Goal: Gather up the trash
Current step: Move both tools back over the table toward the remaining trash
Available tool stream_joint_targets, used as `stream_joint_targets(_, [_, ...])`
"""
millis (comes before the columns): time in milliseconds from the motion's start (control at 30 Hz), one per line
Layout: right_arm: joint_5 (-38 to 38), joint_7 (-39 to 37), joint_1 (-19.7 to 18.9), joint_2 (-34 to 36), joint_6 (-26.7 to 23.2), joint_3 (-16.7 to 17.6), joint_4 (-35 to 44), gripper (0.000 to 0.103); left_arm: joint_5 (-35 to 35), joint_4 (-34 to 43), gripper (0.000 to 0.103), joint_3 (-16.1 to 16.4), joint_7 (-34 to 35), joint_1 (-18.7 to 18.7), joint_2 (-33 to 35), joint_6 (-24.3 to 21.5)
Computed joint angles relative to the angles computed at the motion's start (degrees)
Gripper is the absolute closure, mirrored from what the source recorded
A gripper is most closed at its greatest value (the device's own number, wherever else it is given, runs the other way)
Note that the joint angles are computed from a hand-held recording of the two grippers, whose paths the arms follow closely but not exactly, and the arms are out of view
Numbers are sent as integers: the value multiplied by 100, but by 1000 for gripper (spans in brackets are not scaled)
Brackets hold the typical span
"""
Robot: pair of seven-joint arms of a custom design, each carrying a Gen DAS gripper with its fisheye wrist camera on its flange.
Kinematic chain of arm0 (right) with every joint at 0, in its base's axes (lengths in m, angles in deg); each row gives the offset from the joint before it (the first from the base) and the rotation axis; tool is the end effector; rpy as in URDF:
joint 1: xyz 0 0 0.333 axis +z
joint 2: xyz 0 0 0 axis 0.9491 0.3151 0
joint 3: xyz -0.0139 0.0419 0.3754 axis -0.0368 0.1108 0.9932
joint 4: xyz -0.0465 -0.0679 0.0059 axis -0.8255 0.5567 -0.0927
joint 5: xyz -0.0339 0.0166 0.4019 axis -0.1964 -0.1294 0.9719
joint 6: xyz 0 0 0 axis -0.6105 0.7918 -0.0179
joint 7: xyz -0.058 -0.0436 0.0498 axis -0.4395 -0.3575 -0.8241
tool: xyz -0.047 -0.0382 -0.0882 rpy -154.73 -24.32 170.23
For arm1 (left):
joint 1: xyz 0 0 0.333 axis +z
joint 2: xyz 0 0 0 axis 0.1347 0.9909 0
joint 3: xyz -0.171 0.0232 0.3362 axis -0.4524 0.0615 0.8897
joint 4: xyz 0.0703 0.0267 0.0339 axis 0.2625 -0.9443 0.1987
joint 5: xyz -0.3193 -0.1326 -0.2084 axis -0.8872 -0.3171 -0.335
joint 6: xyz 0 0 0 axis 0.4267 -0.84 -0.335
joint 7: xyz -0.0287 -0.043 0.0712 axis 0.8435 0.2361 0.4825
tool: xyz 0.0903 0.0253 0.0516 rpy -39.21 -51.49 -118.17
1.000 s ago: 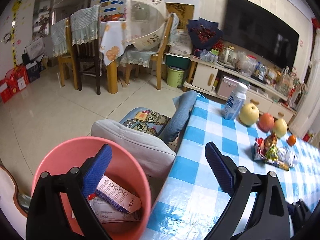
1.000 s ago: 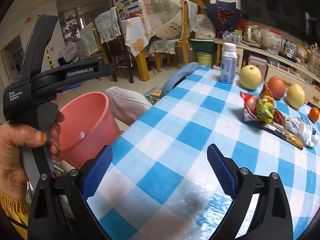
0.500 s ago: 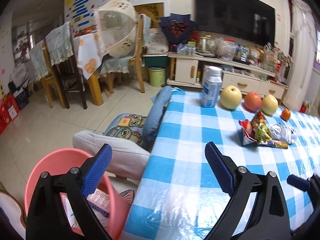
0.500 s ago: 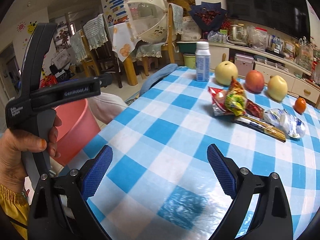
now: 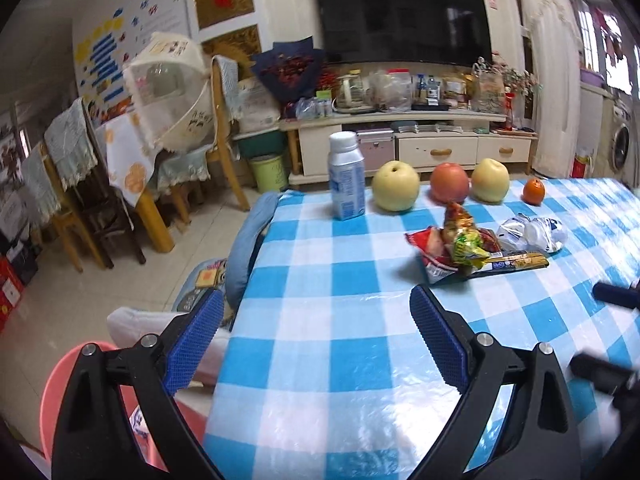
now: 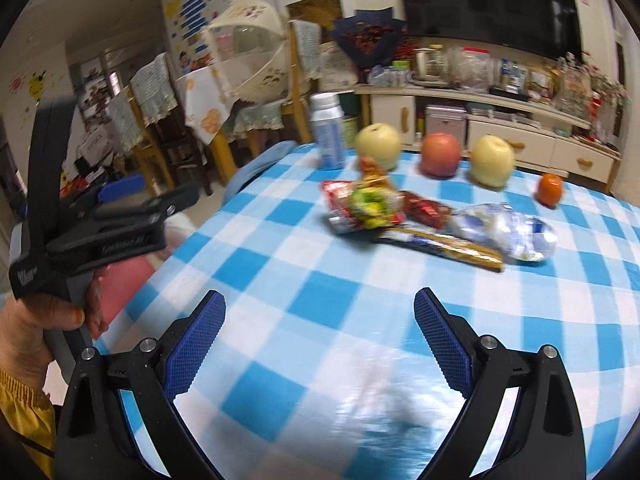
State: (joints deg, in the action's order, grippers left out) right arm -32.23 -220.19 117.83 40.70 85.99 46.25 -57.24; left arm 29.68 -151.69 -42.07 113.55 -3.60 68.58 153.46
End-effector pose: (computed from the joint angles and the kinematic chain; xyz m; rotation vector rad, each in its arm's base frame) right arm 0.6116 0.5291 0.5087 -1.3285 1.9330 -0.7805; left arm 0.7930 -0.3010 0.5436 -0.9396 2.1609 -1.0631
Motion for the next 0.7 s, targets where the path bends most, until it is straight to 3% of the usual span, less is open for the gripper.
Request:
stream_joint_targets(200, [-481,1016,-66,-815,-175,-50,-1194,9,33,-269,9,-182,153,-83,-31,334])
stream_joint_targets(433, [-711,2012,-534,-1603,-386,196,-2376,9,256,-406,9,-11,30,-409,-3,408])
stream_joint_targets(567, [-810,2613,-981,-1876,34,324,-2913,9,366,-443,9,47,-16,-528,24,433])
stream_joint_targets(700, [-1013,3329,-1497,-1936,938,413,-3254,9,470,-477,9,2,38,-580,49,384])
